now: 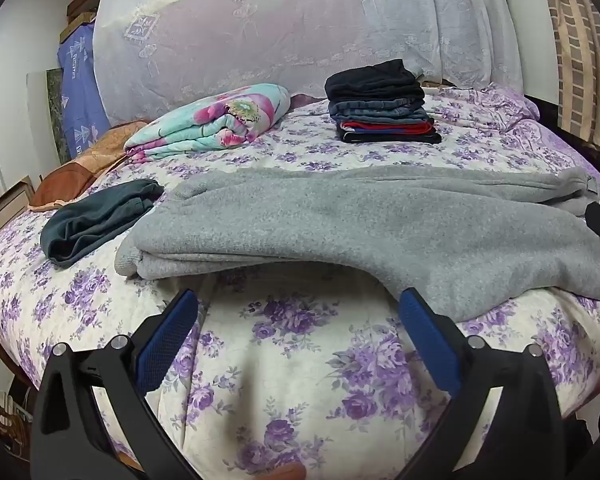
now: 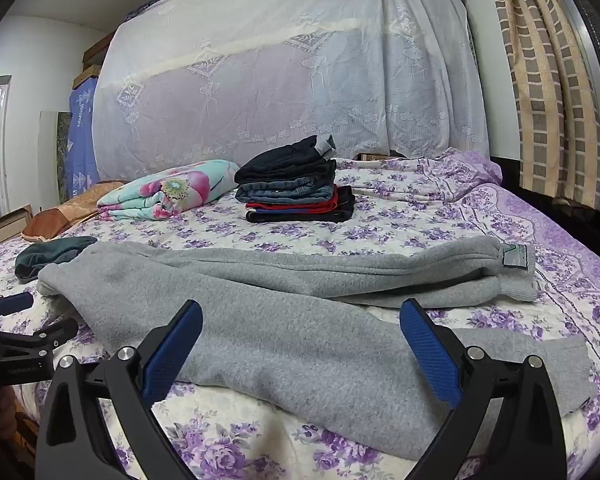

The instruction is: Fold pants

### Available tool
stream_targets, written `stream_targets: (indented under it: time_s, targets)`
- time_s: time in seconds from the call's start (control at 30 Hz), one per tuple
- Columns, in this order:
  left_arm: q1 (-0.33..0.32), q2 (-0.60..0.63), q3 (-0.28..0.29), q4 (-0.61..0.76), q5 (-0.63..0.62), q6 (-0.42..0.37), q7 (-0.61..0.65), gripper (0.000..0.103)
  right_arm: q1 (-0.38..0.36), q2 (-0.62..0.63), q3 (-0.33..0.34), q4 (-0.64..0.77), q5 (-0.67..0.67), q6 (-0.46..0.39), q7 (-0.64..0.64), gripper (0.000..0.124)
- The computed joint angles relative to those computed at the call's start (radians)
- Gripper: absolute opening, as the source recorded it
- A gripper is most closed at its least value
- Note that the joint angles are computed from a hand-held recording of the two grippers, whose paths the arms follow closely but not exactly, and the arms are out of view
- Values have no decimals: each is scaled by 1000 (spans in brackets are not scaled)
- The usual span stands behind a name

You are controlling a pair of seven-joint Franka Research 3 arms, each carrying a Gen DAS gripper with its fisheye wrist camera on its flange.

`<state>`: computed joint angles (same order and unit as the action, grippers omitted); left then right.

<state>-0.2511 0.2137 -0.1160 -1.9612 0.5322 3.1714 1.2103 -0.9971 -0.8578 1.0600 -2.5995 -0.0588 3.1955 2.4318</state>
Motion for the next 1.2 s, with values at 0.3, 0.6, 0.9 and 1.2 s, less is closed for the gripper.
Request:
stream_targets:
  time_s: [0.3, 0.6, 0.9, 1.2]
  targets:
    - [5, 2, -8, 0, -12, 3, 11, 98, -3, 4, 2, 2, 0, 2, -3, 99]
    - [12, 0, -16, -4, -24, 3, 20, 98, -1, 11, -5, 3, -2, 1, -4, 99]
    - [-16, -1, 16, -19, 0, 18, -12, 98, -8, 15, 3, 9, -2, -1, 0, 99]
    - [20, 5, -23, -20, -45, 18, 36, 98, -4, 17, 3, 1, -2, 4, 0, 99]
